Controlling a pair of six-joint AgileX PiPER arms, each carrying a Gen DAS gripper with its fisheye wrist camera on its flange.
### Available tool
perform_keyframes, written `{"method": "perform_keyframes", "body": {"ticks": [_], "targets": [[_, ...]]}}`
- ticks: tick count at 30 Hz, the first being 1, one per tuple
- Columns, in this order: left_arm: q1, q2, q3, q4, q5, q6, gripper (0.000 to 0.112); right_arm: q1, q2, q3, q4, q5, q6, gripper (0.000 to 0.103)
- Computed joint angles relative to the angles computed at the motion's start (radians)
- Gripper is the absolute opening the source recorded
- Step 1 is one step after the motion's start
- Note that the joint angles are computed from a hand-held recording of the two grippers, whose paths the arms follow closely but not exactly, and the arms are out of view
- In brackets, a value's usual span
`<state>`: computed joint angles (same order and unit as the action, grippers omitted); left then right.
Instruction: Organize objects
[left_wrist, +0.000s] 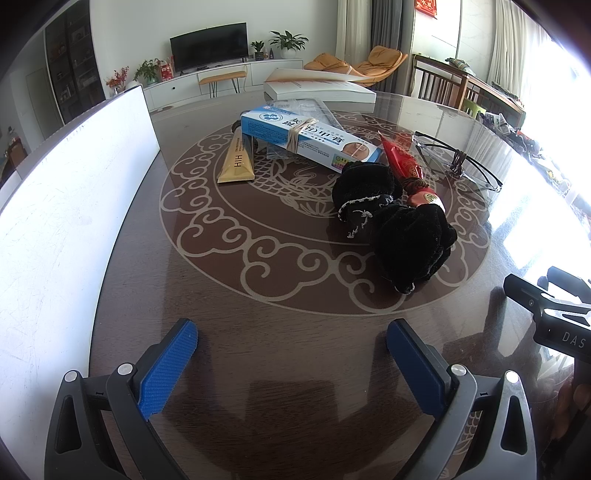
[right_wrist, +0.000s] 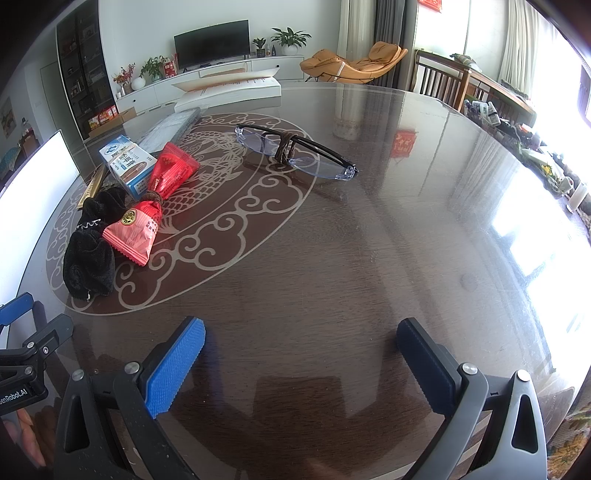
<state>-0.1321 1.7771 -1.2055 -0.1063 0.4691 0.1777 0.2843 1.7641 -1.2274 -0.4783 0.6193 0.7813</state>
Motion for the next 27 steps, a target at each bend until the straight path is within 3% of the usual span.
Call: {"method": "perform_keyframes", "body": {"ticks": [27], "targets": [[0.003, -0.002, 0.000, -0.019, 0.005, 0.019, 0.103, -0.001, 0.000, 0.000, 0.000, -0.001, -0.001, 0.103]]}}
